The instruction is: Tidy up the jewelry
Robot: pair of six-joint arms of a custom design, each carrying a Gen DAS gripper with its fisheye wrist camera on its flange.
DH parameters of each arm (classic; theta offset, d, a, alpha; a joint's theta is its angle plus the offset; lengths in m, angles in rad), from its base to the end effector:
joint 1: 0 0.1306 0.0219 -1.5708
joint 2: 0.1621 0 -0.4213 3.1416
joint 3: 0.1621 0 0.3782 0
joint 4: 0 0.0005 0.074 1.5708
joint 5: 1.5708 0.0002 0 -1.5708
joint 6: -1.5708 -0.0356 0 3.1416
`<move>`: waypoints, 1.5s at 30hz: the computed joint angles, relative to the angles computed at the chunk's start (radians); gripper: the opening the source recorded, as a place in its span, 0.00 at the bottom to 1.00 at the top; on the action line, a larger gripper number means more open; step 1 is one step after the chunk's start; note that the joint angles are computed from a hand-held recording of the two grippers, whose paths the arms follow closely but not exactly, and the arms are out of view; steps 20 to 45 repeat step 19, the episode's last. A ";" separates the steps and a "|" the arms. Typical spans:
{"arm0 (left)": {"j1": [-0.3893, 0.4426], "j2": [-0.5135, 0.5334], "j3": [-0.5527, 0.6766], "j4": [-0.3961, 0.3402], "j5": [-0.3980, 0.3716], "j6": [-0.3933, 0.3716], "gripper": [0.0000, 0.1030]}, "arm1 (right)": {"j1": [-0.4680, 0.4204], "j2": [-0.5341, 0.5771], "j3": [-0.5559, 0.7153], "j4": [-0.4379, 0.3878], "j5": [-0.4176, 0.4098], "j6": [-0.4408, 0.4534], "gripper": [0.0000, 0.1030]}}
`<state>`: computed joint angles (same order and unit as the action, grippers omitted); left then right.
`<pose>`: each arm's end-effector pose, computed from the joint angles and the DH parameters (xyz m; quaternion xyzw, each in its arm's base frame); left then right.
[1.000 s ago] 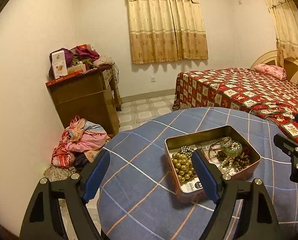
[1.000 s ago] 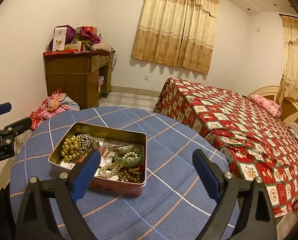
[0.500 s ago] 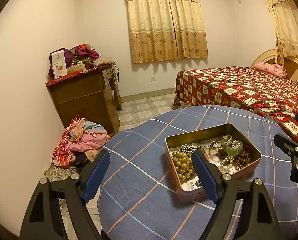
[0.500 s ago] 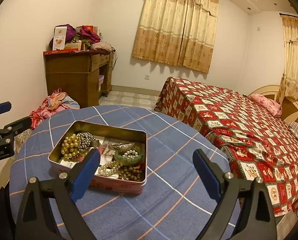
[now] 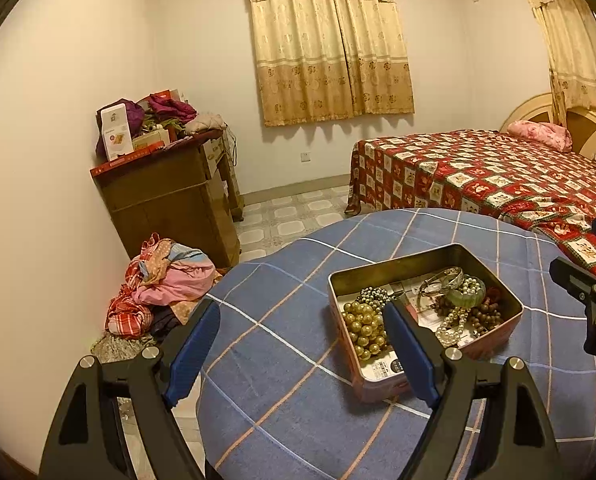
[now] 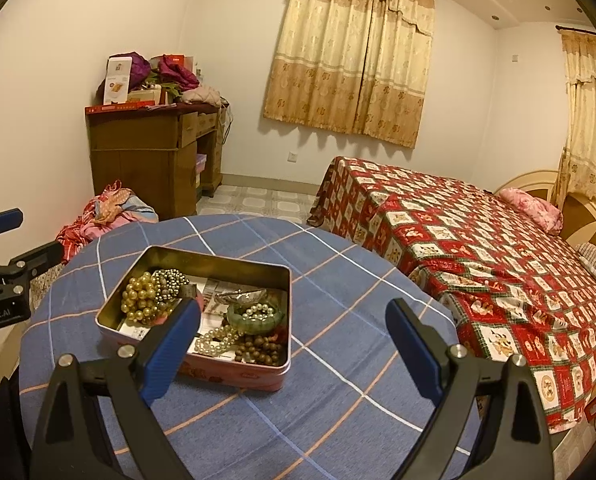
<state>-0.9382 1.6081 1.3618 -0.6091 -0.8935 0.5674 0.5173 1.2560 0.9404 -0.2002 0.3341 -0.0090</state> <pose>0.3384 -0.4155 0.3785 0.0071 0.8582 0.0795 0.5071 0.3631 0.1926 0.3763 -0.1332 0.8457 -0.0096 0.5167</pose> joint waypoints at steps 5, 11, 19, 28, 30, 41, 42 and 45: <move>-0.001 0.007 0.011 -0.027 -0.013 0.031 0.81 | -0.001 -0.002 -0.003 0.014 0.012 0.006 0.96; -0.003 0.021 0.029 -0.060 -0.049 0.043 0.82 | -0.001 -0.003 -0.005 0.016 0.013 0.009 0.96; -0.008 0.017 0.013 -0.028 -0.050 0.007 0.82 | 0.000 -0.003 -0.004 0.015 0.016 0.010 0.96; -0.008 0.017 0.013 -0.028 -0.050 0.007 0.82 | 0.000 -0.003 -0.004 0.015 0.016 0.010 0.96; -0.008 0.017 0.013 -0.028 -0.050 0.007 0.82 | 0.000 -0.003 -0.004 0.015 0.016 0.010 0.96; -0.008 0.017 0.013 -0.028 -0.050 0.007 0.82 | 0.000 -0.003 -0.004 0.015 0.016 0.010 0.96; -0.008 0.017 0.013 -0.028 -0.050 0.007 0.82 | 0.000 -0.003 -0.004 0.015 0.016 0.010 0.96; -0.008 0.017 0.013 -0.028 -0.050 0.007 0.82 | 0.000 -0.003 -0.004 0.015 0.016 0.010 0.96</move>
